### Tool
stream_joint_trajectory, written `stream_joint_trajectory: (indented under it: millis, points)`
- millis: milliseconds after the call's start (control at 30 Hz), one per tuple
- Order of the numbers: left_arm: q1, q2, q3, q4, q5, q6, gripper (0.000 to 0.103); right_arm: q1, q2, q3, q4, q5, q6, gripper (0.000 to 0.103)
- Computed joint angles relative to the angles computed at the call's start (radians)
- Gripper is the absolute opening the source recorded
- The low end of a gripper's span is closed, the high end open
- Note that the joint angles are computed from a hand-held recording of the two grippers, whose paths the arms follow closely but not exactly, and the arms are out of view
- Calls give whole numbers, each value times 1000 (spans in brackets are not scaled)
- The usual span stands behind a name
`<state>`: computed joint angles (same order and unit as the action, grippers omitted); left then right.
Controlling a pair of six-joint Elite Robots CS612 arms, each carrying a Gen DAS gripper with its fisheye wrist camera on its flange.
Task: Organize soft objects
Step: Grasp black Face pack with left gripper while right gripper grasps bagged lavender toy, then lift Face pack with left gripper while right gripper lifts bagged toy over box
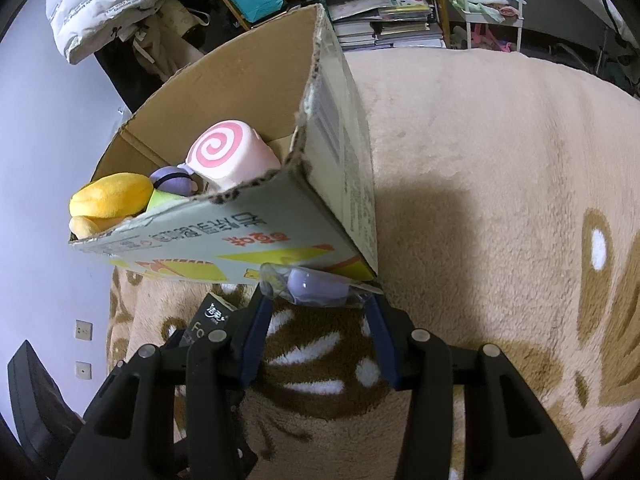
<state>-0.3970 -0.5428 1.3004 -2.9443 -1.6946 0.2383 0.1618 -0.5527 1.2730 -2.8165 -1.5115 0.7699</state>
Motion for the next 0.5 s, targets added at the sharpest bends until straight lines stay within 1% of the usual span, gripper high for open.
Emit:
stream_joint_trajectory:
  millis: [167,267,400,500]
  points:
    - [14,-12,9,-23,-12,-22,54,7,-8,9,2,-19,-10,50]
    - [19,-20,20,-46,-11,-24,54,10,-18,24,-11,-29,-9,50]
    - [27,-30,30,-52,-11,-48,53,15,-34,49,-33,-41,-6,50]
    - [30,-29,20,-33,-44,-59,51,18,-46,68,-57,-45,-2,50]
